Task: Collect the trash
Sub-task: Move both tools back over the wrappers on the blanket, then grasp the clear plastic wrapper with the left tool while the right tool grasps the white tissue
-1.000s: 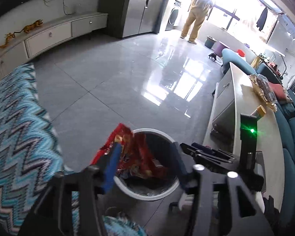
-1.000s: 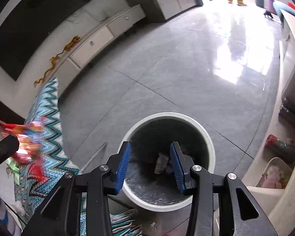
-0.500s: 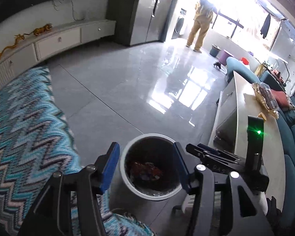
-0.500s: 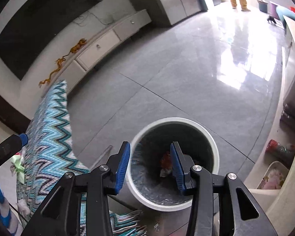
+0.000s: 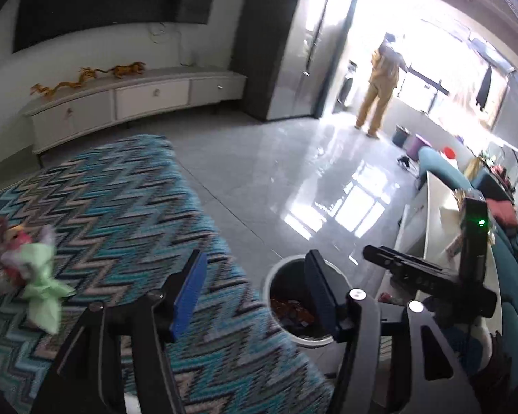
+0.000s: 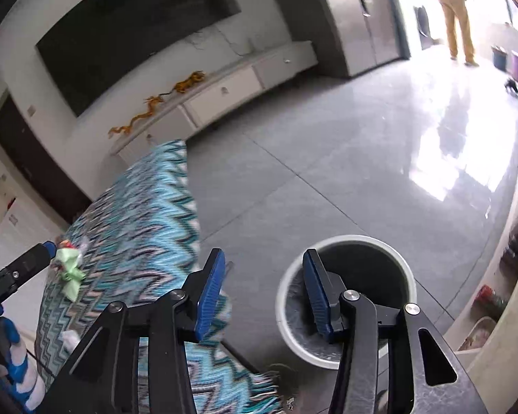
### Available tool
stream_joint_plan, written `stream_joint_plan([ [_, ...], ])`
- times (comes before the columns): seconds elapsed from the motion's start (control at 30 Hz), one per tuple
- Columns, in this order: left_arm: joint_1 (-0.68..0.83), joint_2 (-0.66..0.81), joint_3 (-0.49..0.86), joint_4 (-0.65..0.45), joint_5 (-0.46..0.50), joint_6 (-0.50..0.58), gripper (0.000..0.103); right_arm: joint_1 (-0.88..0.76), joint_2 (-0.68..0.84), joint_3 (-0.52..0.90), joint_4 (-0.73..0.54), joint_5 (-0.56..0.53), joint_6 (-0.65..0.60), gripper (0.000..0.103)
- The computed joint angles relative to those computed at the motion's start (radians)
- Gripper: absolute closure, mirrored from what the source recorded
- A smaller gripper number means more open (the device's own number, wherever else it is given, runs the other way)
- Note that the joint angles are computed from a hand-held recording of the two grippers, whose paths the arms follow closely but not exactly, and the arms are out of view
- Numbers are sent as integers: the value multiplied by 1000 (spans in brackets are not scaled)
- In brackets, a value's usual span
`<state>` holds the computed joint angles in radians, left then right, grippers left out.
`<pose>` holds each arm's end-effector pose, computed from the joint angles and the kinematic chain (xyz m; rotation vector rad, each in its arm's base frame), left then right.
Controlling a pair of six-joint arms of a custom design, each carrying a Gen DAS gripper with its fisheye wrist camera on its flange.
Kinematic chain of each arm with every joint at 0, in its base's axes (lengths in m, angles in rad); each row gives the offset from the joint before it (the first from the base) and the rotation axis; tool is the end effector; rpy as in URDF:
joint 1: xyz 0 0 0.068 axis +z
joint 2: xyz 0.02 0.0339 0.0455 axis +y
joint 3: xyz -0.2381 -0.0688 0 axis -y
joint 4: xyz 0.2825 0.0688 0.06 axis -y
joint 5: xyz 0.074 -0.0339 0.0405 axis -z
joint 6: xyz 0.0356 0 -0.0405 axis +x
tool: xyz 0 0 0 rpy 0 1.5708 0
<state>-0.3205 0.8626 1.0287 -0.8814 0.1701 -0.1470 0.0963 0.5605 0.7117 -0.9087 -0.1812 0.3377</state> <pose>0.2033 -0.0738 0.3287 0.2897 2.2941 -0.4356 0.1664 0.0225 0.2670 0.1917 2.3443 0.4264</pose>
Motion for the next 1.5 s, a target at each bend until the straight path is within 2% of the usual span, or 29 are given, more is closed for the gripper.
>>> stream_joint_plan([
  [0.2, 405, -132, -51, -98, 220, 147, 46, 333, 92, 115, 9, 158, 77, 51],
  [0.3, 682, -141, -61, -165, 366, 293, 46, 494, 166, 166, 32, 206, 100, 48],
  [0.43, 970, -83, -57, -227, 486, 472, 46, 647, 279, 206, 103, 181, 110, 41],
  [0.57, 1150, 6, -46, -230, 539, 575, 46, 779, 420, 245, 167, 157, 103, 36],
  [0.63, 1195, 59, -32, -205, 539, 585, 46, 834, 494, 269, 187, 144, 86, 36],
  [0.73, 1201, 118, -10, -150, 519, 550, 46, 891, 580, 298, 210, 128, 56, 36],
  [0.87, 1132, 233, 42, -46, 470, 445, 46, 926, 681, 340, 230, 92, 13, 36],
  [1.03, 998, 392, 117, 92, 366, 305, 46, 926, 756, 361, 244, 53, -24, 36],
  [1.13, 918, 500, 167, 147, 288, 257, 46, 915, 778, 364, 248, 35, -35, 38],
  [1.23, 885, 577, 190, 168, 253, 241, 46, 905, 789, 361, 250, 23, -42, 47],
  [1.33, 895, 606, 179, 183, 274, 242, 48, 898, 816, 369, 247, 21, -55, 63],
  [1.4, 921, 612, 169, 189, 304, 248, 62, 895, 816, 363, 257, 18, -62, 78],
  [1.43, 939, 611, 165, 185, 327, 252, 65, 893, 812, 358, 261, 13, -63, 80],
  [1.5, 975, 596, 148, 183, 336, 268, 80, 891, 805, 354, 261, 14, -67, 84],
])
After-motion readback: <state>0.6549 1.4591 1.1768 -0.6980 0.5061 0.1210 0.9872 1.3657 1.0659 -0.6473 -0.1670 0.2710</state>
